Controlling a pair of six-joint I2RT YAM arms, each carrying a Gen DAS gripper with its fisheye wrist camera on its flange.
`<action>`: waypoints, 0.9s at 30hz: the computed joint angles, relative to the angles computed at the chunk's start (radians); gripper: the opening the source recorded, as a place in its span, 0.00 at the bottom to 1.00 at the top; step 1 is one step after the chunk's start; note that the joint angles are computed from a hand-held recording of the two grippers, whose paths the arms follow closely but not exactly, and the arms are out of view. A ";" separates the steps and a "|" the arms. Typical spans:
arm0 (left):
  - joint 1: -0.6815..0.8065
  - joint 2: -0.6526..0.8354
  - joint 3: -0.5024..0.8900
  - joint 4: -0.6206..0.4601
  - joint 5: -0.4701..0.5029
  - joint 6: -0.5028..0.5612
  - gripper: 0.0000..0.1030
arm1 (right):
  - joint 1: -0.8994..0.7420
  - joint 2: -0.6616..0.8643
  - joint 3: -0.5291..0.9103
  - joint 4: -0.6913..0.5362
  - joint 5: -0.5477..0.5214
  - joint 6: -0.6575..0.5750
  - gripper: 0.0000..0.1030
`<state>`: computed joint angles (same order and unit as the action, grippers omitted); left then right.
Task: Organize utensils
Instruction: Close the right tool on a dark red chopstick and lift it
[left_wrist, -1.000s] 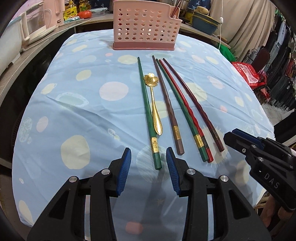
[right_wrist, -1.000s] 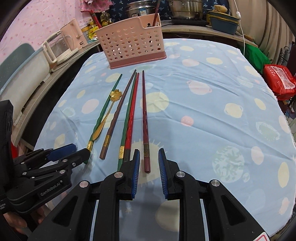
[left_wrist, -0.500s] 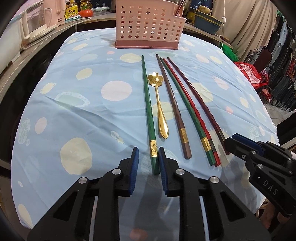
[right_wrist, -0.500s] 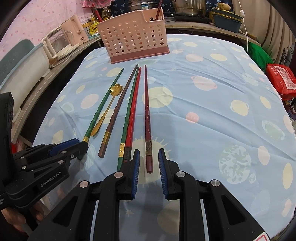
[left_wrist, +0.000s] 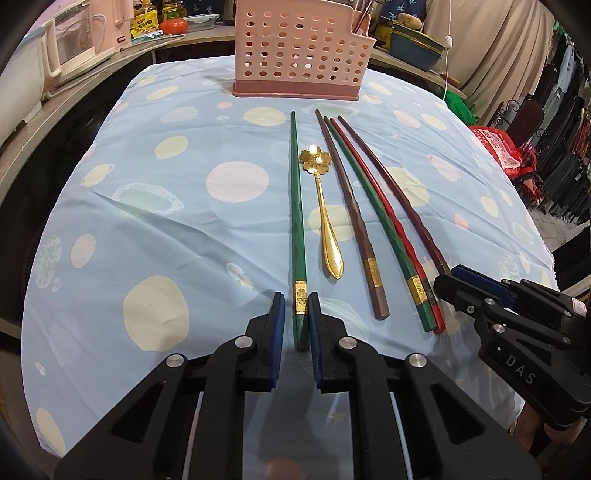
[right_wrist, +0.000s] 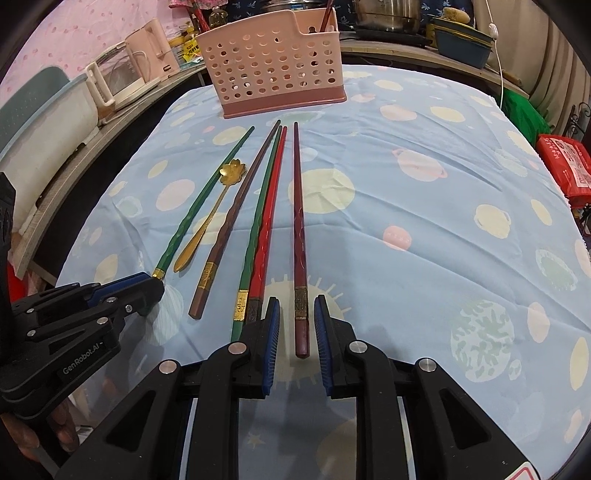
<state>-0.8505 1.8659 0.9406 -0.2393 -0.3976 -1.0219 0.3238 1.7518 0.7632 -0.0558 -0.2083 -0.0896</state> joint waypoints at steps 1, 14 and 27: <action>0.001 0.000 -0.001 0.001 0.000 0.001 0.10 | 0.001 0.001 -0.001 0.002 0.002 -0.001 0.16; 0.003 -0.023 -0.027 0.020 0.011 -0.011 0.07 | -0.018 -0.011 -0.015 0.010 0.000 -0.007 0.07; -0.026 -0.126 -0.078 -0.026 -0.031 -0.069 0.07 | -0.071 -0.160 -0.061 -0.034 -0.057 -0.012 0.07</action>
